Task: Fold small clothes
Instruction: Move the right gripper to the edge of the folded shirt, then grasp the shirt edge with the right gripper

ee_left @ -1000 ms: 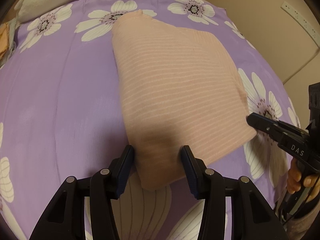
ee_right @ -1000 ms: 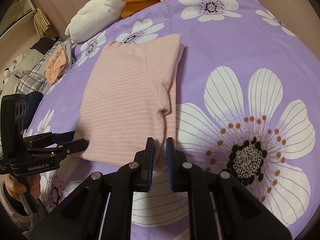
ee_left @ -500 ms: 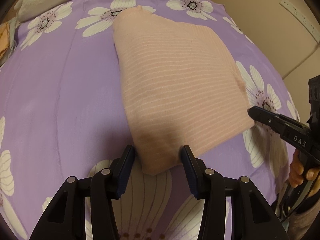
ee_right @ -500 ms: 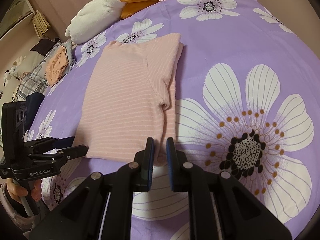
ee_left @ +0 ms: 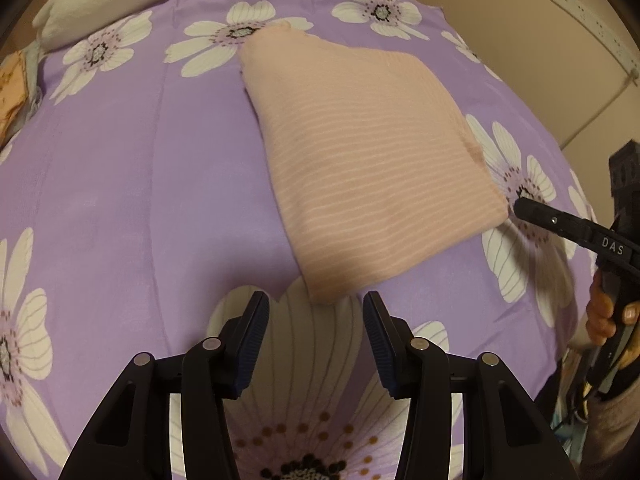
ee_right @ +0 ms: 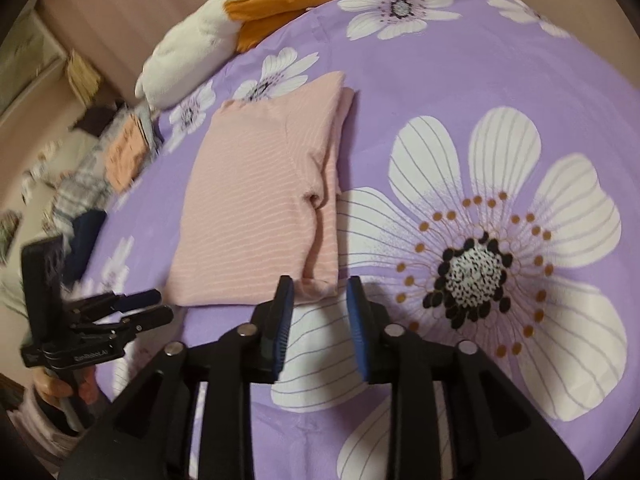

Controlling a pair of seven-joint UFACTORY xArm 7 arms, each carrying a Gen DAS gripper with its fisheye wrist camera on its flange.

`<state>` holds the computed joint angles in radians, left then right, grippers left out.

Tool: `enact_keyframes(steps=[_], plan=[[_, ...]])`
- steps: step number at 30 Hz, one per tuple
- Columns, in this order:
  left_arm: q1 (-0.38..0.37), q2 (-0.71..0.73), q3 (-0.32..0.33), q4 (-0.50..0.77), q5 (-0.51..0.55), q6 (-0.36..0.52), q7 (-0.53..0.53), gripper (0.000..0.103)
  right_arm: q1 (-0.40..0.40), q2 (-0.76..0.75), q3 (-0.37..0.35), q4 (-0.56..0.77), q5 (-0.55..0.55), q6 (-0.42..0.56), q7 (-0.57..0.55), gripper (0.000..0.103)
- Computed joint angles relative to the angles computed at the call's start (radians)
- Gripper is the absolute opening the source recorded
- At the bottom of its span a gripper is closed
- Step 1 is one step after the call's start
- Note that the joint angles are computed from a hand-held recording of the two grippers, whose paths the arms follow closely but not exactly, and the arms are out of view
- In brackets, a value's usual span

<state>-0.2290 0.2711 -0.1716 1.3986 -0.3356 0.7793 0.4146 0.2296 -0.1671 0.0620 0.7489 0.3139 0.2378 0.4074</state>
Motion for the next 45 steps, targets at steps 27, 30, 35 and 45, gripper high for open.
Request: enact_keyframes(steps=[27, 30, 35, 45], plan=[[0.090, 0.210, -0.047, 0.262, -0.260, 0.177, -0.006, 0.070, 0.012, 0.137, -0.008, 0.139, 0.815, -0.015, -0.567, 0.066], [0.100, 0.245, -0.056, 0.299, -0.290, 0.186, -0.013, 0.070, -0.013, 0.168, 0.004, 0.174, 0.849, 0.001, -0.610, 0.066], [0.109, 0.302, -0.069, 0.369, -0.315, 0.198, -0.030, 0.070, -0.057, 0.223, 0.025, 0.237, 0.902, 0.034, -0.681, 0.066], [0.088, 0.386, -0.080, 0.491, -0.274, 0.211, -0.067, 0.070, -0.118, 0.309, 0.063, 0.340, 0.944, 0.079, -0.760, 0.066]])
